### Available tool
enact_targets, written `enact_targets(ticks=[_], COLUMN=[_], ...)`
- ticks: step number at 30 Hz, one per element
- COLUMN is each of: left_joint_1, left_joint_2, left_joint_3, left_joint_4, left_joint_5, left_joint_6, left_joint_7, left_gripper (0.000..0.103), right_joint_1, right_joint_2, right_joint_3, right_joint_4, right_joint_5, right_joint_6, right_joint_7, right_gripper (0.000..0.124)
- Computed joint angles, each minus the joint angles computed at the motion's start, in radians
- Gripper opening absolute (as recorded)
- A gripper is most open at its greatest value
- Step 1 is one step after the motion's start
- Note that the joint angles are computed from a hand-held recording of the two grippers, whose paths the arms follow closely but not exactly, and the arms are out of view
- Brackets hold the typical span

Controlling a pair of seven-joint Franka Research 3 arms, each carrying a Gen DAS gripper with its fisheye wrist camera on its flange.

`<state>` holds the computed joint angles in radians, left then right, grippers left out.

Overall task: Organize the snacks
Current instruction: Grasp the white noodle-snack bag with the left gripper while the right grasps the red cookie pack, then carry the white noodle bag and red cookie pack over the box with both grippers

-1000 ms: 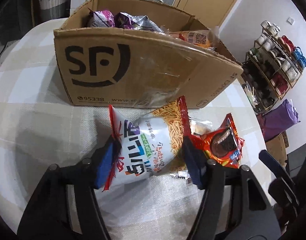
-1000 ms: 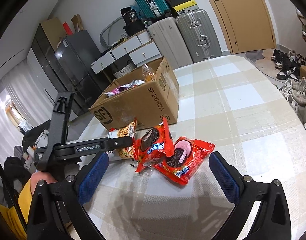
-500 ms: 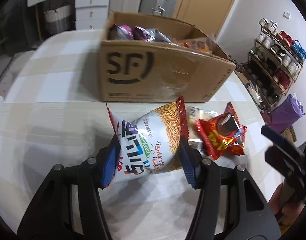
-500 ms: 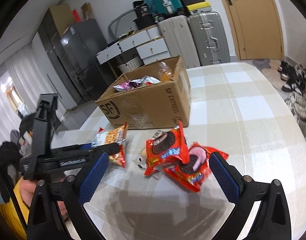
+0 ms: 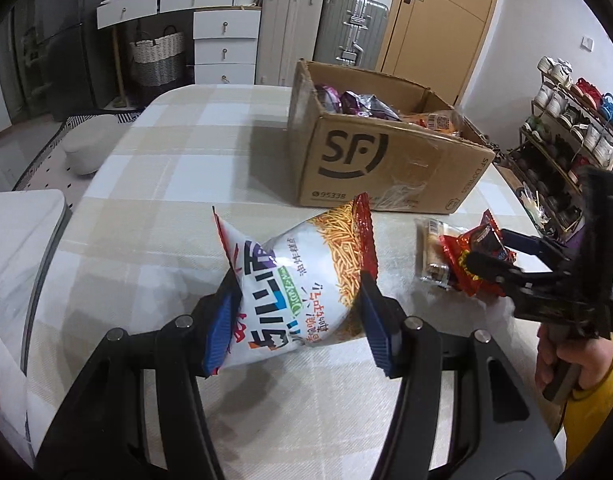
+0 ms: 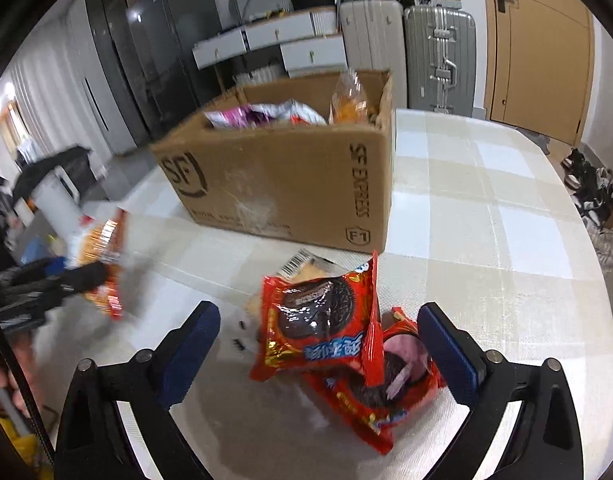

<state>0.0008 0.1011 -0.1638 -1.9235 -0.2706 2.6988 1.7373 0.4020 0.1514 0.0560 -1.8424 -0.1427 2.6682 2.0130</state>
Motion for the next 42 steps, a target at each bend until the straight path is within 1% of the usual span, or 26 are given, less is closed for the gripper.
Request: enact_targets(ticks=[2,3,4,6,7,11,13,20,24,25,29,33,37,40,42], left_joint_1=[0.01,0.009,0.009,0.008,0.006,0.003,-0.002,-0.019,-0.032,-0.036,-0.052,-0.074,-0.099,-0.121,-0.135], left_joint_2=[-0.028,-0.034,-0.042,-0.051,-0.053,-0.076,-0.089,-0.143,-0.181,-0.191,-0.226,-0.272,-0.32,-0.355,-0.381], left_joint_3=[0.006,0.009,0.012,0.02,0.022,0.03,0.034,0.056,0.072,0.076,0.092,0.108,0.123,0.135,0.141], left_joint_4=[-0.028,-0.035,-0.045,-0.055,-0.057,-0.079,-0.091,-0.142,-0.177,-0.186,-0.216,-0.247,-0.276,-0.295,-0.306], left_joint_5=[-0.023,-0.024,-0.027,-0.024,-0.025,-0.044,-0.047,-0.078,-0.095,-0.098,-0.106,-0.112,-0.105,-0.097,-0.088], left_joint_6=[-0.004,-0.003,-0.002,-0.004,-0.002,0.004,0.011,0.024,0.027,0.028,0.035,0.05,0.061,0.062,0.061], left_joint_7=[0.018,0.016,0.017,0.013,0.011,0.021,0.022,0.046,0.057,0.059,0.065,0.072,0.067,0.061,0.057], left_gripper=[0.054,0.054,0.054,0.054,0.054,0.054,0.054,0.054,0.054,0.054,0.054,0.054,0.054,0.054,0.054], right_joint_1=[0.012,0.02,0.027,0.034,0.037,0.04,0.039,0.02,0.01,0.005,0.003,0.005,0.01,0.023,0.02], right_joint_2=[0.022,0.026,0.029,0.034,0.033,0.03,0.024,-0.022,-0.058,-0.072,-0.115,-0.167,-0.218,-0.264,-0.29], right_joint_3=[-0.006,-0.012,-0.015,-0.018,-0.017,-0.009,-0.007,0.011,0.027,0.034,0.056,0.073,0.084,0.088,0.097], right_joint_4=[0.029,0.032,0.037,0.047,0.049,0.049,0.042,-0.026,-0.078,-0.098,-0.146,-0.195,-0.227,-0.255,-0.269], right_joint_5=[-0.041,-0.072,-0.096,-0.127,-0.139,-0.155,-0.149,-0.055,0.025,0.064,0.168,0.293,0.356,0.428,0.434], right_joint_6=[-0.035,-0.038,-0.045,-0.067,-0.075,-0.087,-0.082,-0.015,0.043,0.07,0.127,0.199,0.248,0.287,0.3], right_joint_7=[0.007,0.022,0.03,0.035,0.027,0.004,0.006,-0.002,-0.011,-0.025,-0.051,-0.09,-0.112,-0.147,-0.144], right_gripper=[0.089,0.085,0.076,0.064,0.061,0.059,0.054,0.051,0.051,0.051,0.051,0.051,0.051,0.051,0.051])
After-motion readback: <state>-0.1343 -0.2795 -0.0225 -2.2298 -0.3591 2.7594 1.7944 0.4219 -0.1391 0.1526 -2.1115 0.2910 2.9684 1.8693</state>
